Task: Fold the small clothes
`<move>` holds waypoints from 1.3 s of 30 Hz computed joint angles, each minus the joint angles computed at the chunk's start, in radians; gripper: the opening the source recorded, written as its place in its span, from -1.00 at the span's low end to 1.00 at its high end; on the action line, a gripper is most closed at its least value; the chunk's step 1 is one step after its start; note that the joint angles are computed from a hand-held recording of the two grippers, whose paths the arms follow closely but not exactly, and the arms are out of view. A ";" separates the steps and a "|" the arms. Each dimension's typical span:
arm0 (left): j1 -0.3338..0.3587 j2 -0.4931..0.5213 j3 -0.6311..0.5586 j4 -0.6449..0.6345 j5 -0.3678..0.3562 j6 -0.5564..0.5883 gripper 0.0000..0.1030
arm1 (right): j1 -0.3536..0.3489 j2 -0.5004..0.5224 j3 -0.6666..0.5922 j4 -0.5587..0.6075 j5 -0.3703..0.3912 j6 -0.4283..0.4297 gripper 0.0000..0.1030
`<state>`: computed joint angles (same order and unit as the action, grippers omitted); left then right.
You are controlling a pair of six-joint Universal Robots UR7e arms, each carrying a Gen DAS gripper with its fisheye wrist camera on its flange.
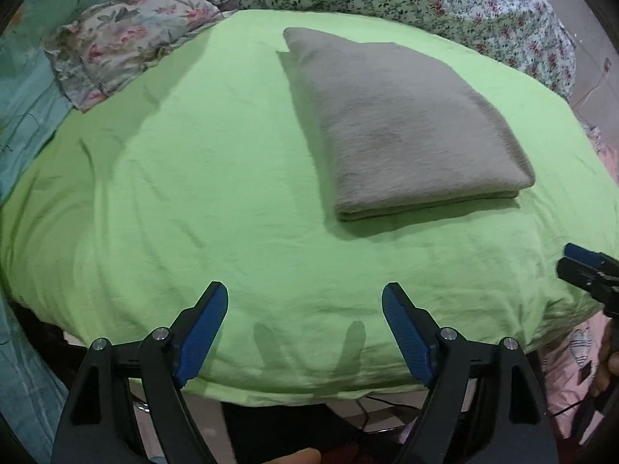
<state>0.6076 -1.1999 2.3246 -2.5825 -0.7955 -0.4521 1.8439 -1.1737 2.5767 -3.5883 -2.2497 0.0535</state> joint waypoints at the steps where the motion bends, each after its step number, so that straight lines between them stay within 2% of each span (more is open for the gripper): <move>1: -0.004 -0.006 0.004 0.010 0.012 -0.004 0.60 | 0.001 -0.004 0.001 0.007 -0.001 0.001 0.69; 7: -0.026 -0.037 0.015 0.057 0.025 -0.012 0.67 | 0.021 -0.027 0.014 0.045 -0.008 0.016 0.75; 16: -0.024 0.026 -0.013 0.003 0.061 0.035 0.70 | 0.024 -0.015 -0.030 0.088 0.004 -0.004 0.80; 20: -0.012 0.036 -0.025 -0.022 0.041 0.063 0.72 | 0.019 -0.002 -0.045 0.103 0.013 -0.009 0.81; 34: -0.001 0.066 -0.080 0.005 0.072 0.084 0.75 | 0.014 0.003 -0.142 0.191 0.043 -0.064 0.87; 39: 0.000 0.088 -0.114 -0.004 0.089 0.104 0.88 | 0.015 0.007 -0.183 0.228 0.034 -0.076 0.88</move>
